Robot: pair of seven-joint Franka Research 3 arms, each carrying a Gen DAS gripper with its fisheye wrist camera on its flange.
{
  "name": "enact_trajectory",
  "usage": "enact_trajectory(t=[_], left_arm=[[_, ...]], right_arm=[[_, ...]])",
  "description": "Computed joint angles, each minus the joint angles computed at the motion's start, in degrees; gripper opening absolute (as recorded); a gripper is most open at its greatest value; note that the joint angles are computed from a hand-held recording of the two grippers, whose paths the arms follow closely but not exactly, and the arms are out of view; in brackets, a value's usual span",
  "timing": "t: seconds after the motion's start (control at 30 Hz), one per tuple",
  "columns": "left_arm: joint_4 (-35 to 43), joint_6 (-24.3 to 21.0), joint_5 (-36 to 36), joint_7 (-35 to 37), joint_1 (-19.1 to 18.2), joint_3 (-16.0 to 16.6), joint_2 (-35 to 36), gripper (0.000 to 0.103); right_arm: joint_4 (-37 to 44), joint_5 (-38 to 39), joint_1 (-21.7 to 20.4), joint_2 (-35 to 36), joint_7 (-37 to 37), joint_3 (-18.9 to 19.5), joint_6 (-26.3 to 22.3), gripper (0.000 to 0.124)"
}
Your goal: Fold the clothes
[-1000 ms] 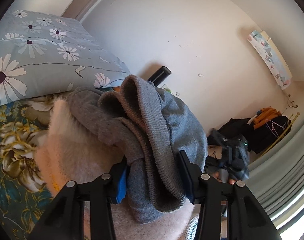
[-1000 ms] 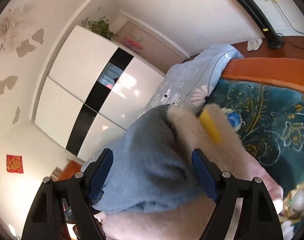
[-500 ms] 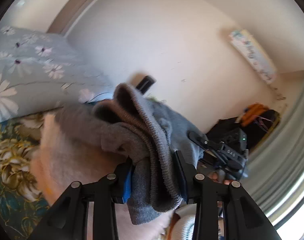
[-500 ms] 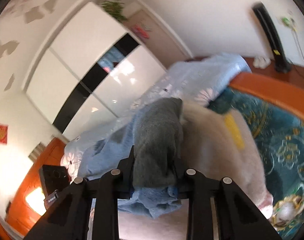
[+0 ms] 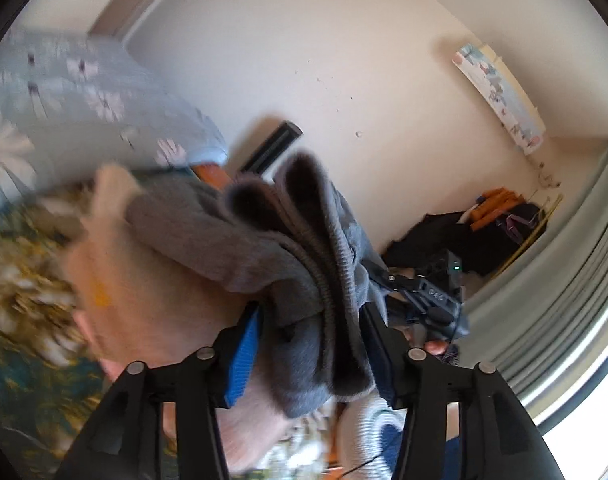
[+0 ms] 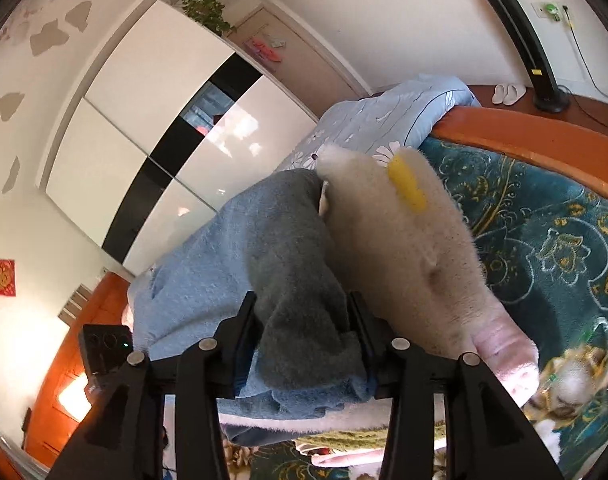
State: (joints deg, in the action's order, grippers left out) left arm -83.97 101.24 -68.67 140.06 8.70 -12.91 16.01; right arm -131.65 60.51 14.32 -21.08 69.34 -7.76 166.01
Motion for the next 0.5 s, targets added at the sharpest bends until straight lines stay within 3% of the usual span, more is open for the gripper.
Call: enact_trajectory(t=[0.1,0.2,0.3,0.33,0.43,0.5], left_arm=[[-3.53,7.39,-2.62,7.64,-0.37,0.59,-5.46,0.057],[-2.02,13.58,-5.03,13.77,-3.23,0.59,-7.32,0.068],[3.12,20.95,3.44,14.67,-8.32,-0.27,-4.31,0.074],[5.33,21.43,8.88,10.78,-9.71,-0.27,-2.3,0.075],[13.16,15.17,18.63,-1.06,-10.21,-1.04,5.74,0.074],[13.52,13.19,16.62,-1.29,-8.05,-2.54,7.57,0.076]], right_arm=[[-0.45,-4.74,-2.16,-0.49,4.15,1.86,0.23,0.044],[-0.85,-7.94,-2.86,-0.91,7.22,2.15,-0.17,0.045],[-1.08,-11.69,-3.74,-1.17,10.72,3.17,-0.03,0.046],[-1.17,-13.07,-4.09,-1.36,11.97,3.5,-0.08,0.046],[-1.32,-18.74,-6.03,-2.2,16.16,4.76,-1.83,0.046],[-0.95,-26.29,-9.55,-3.27,20.49,7.0,-4.91,0.046]])
